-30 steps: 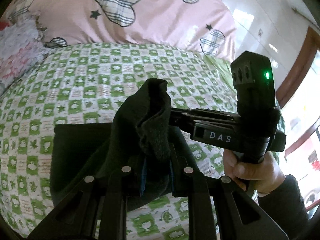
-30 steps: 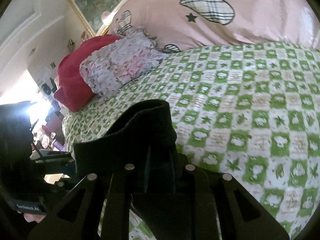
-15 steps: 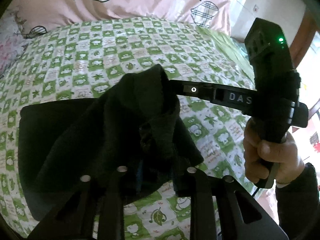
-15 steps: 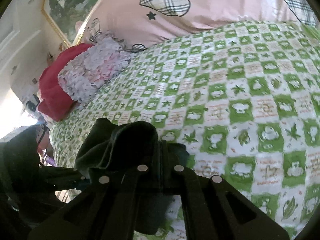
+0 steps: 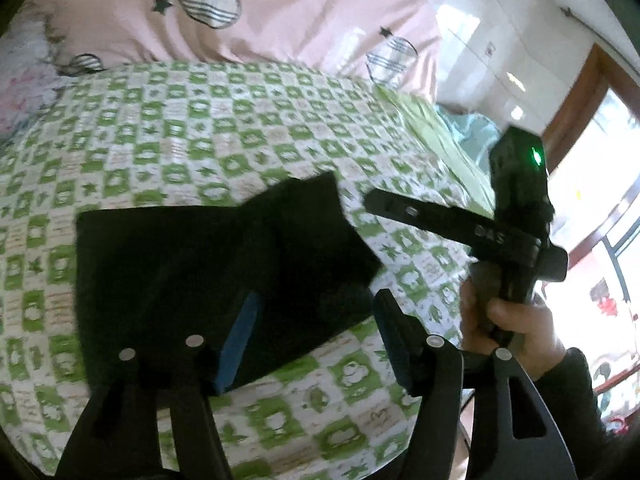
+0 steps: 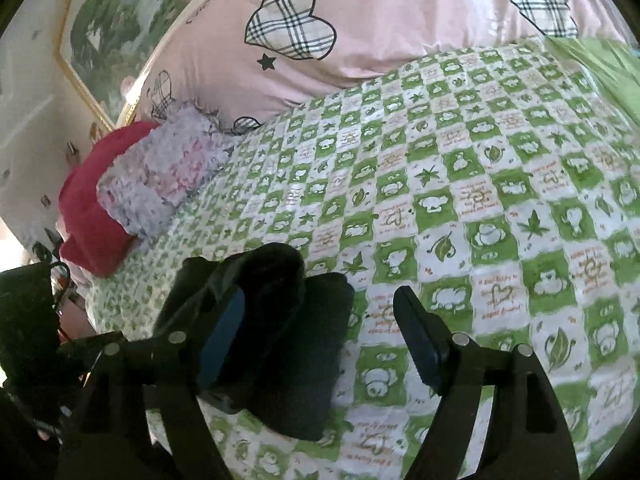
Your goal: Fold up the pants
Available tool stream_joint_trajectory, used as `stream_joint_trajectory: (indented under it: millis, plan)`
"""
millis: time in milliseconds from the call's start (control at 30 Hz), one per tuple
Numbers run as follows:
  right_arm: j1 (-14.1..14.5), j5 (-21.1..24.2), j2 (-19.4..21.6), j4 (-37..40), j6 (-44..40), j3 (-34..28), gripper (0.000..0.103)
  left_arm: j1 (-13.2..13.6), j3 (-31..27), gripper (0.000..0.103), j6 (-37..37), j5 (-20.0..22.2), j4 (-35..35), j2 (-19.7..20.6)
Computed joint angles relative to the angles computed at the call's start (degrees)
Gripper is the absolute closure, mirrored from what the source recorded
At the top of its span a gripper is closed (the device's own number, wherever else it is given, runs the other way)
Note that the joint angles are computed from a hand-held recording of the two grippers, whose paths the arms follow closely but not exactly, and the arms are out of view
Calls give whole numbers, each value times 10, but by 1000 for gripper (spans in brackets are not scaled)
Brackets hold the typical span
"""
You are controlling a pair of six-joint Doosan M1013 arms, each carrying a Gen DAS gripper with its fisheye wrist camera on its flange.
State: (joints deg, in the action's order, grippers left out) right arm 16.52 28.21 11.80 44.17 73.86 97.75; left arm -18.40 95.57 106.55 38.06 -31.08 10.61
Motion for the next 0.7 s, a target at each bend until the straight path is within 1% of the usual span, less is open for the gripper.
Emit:
stream_joint_trajectory:
  millis: [100, 200, 433, 700]
  plan:
    - [5, -4, -4, 1, 6, 4, 25, 16, 6, 40, -11, -4, -4, -6]
    - [13, -4, -4, -12, 24, 3, 25, 29, 10, 38, -34, -7, 9, -8]
    - [32, -10, -6, -74, 101, 0, 25, 61, 21, 37, -76, -13, 18, -11]
    - [47, -7, -2, -124, 162, -4, 23, 83, 30, 34, -93, -15, 13, -12]
